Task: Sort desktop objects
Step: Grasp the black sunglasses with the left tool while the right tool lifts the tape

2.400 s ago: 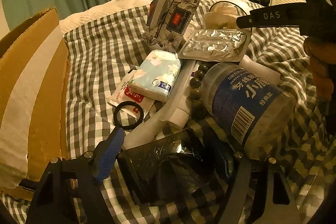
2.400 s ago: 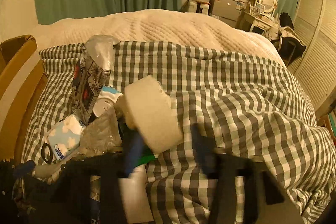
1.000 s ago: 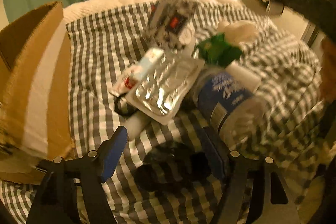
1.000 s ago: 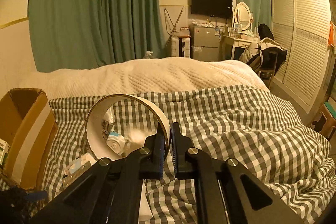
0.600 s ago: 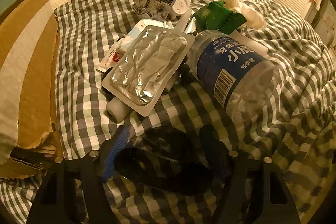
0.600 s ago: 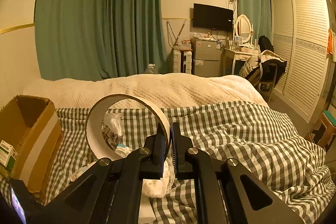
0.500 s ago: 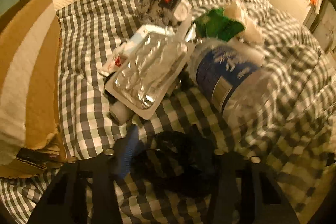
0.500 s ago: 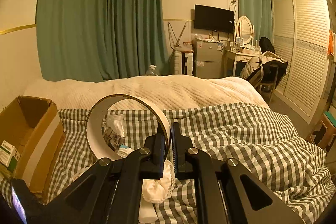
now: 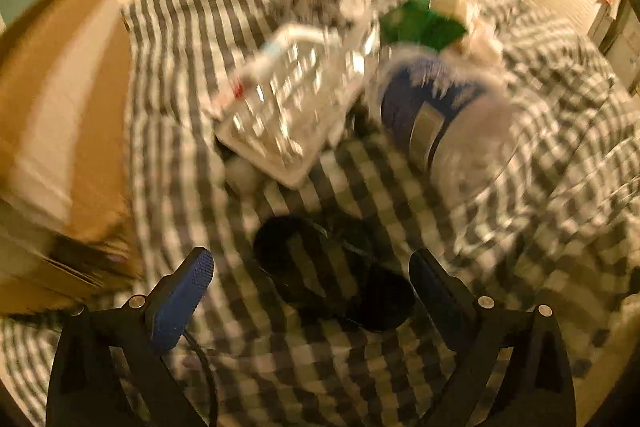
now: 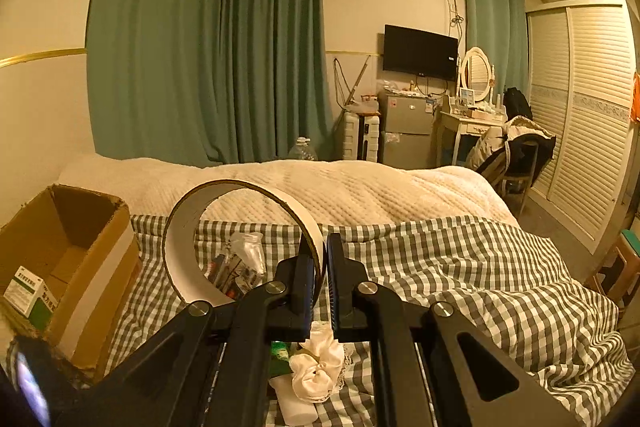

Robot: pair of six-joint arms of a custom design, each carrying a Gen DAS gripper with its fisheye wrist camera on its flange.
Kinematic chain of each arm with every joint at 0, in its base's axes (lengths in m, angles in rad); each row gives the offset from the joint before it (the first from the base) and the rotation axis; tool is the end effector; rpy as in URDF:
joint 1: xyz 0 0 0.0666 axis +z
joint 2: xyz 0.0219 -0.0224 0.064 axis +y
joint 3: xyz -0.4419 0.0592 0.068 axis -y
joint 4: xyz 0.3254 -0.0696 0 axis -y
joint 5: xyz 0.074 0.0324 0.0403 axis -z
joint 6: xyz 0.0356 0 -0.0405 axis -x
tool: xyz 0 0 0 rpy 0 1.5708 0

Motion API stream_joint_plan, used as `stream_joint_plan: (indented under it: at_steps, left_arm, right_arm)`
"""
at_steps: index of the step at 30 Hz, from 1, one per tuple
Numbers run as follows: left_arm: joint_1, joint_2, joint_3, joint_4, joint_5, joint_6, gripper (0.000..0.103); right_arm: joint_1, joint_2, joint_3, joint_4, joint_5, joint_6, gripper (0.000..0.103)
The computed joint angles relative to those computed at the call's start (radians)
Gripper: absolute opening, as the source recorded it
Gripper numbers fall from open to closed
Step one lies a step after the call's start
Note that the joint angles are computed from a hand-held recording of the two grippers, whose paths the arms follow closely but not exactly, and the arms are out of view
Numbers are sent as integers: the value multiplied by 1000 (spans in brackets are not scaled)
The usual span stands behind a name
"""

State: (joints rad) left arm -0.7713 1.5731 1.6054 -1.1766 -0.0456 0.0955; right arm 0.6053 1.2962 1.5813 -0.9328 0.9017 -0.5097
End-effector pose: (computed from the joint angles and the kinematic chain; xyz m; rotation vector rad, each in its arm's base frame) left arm 0.3316 -0.3207 0.4830 0.8921 2.5794 -0.1917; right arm 0.3091 0.1794 0.6078 0.3682 1.9302 -0.2821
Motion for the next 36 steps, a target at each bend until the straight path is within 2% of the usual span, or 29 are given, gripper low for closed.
stream_joint_plan:
  at_steps: [2, 5, 6, 17, 26, 33, 36]
  left_arm:
    - [-10, 8, -34, 21, -13, -4, 99]
    - [-10, -9, -58, 71, 10, -6, 69]
    - [-12, -13, -58, 80, 2, -6, 68]
    - [-35, -107, -91, 236, -76, -22, 67]
    - [-6, -147, -1, 328, -59, -1, 67]
    - [13, -185, 64, 403, -76, 2, 67]
    - [28, -201, 90, 429, -88, -9, 67]
  right_arm:
    - [14, -5, 6, 8, 18, 14, 6]
    - [29, -11, 11, 21, 32, 27, 6]
    - [32, -13, 12, 24, 35, 29, 6]
    - [78, -3, 45, 36, 78, 58, 6]
    - [143, 3, 84, 65, 176, 95, 6]
    - [204, 22, 136, 108, 262, 133, 6]
    - [222, 23, 147, 155, 273, 167, 6]
